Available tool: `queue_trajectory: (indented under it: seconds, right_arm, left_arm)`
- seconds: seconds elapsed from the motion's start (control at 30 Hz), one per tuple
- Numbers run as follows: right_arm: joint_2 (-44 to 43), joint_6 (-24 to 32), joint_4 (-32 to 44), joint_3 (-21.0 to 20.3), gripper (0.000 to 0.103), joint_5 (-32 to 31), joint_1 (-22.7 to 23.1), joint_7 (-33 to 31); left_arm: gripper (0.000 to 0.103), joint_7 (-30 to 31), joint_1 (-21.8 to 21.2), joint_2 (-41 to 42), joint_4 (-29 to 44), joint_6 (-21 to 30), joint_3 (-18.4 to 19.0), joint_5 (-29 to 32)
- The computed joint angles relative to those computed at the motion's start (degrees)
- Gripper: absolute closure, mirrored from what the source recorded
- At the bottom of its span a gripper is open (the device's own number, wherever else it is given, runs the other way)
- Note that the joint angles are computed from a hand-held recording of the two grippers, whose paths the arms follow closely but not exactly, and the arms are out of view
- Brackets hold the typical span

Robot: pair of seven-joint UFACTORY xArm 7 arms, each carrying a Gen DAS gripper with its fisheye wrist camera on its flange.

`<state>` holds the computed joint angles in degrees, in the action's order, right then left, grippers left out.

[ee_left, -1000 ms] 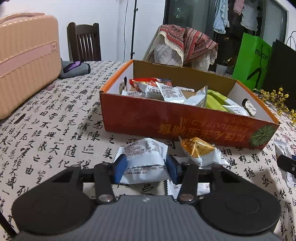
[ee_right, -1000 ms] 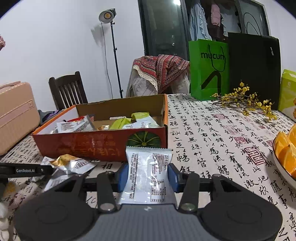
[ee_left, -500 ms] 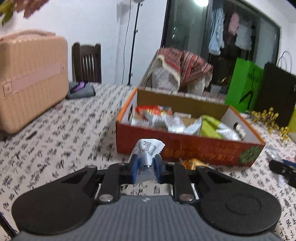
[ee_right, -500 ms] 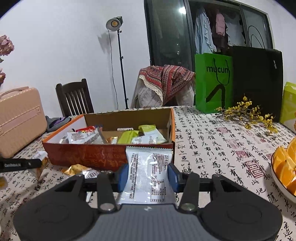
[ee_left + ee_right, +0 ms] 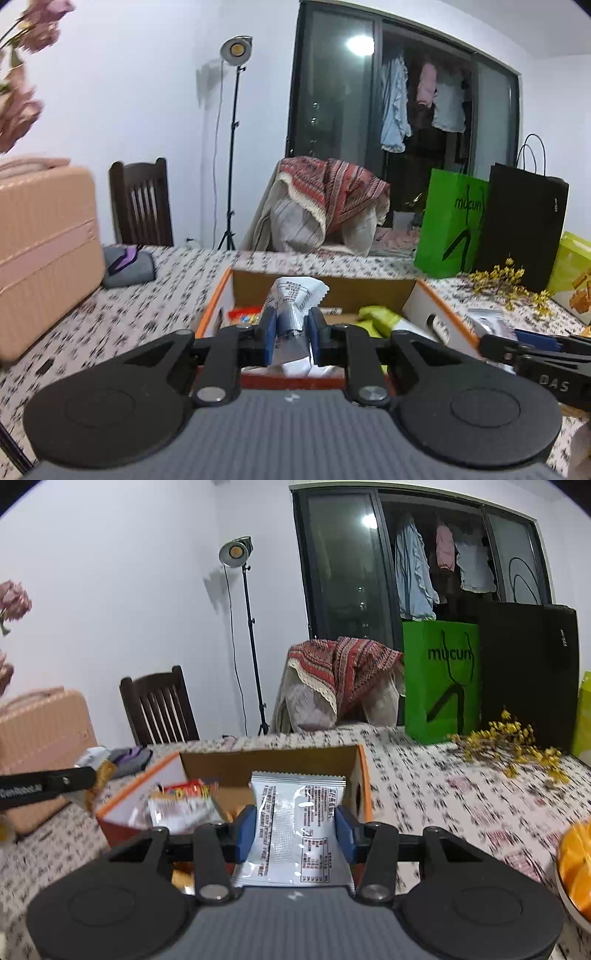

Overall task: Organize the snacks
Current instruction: 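Lift both white packets into the orange box and open both grippers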

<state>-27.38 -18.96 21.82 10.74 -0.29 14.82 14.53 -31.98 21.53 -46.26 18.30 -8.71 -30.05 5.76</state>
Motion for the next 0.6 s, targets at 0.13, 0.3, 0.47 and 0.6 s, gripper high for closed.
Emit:
queue_trajectory:
  seconds: [0.13,0.3,0.47,0.6]
  right_arm:
    - [5.45,-0.16,5.74,1.63,0.058,0.65,-1.64,-0.45]
    - [13.31,-0.29,12.99,6.68,0.058,4.53,-5.99,-3.33]
    - [20.5,-2.53,17.41,12.12,0.058,12.43,-9.59,-11.84]
    - [24.04,-3.41,18.32,8.62,0.058,10.91,-6.72,-11.72]
  left_arm:
    - [0.084,-0.32,4.9,5.68,4.49,-2.56,-4.25,-0.52]
    - [0.084,-0.17,14.18,12.6,9.64,-5.25,-12.48,-2.77]
    - [0.084,1.75,24.56,17.05,12.43,-8.03,-22.01,-6.12]
    - [0.084,3.8,28.99,19.24,13.52,-8.1,-26.16,-7.84]
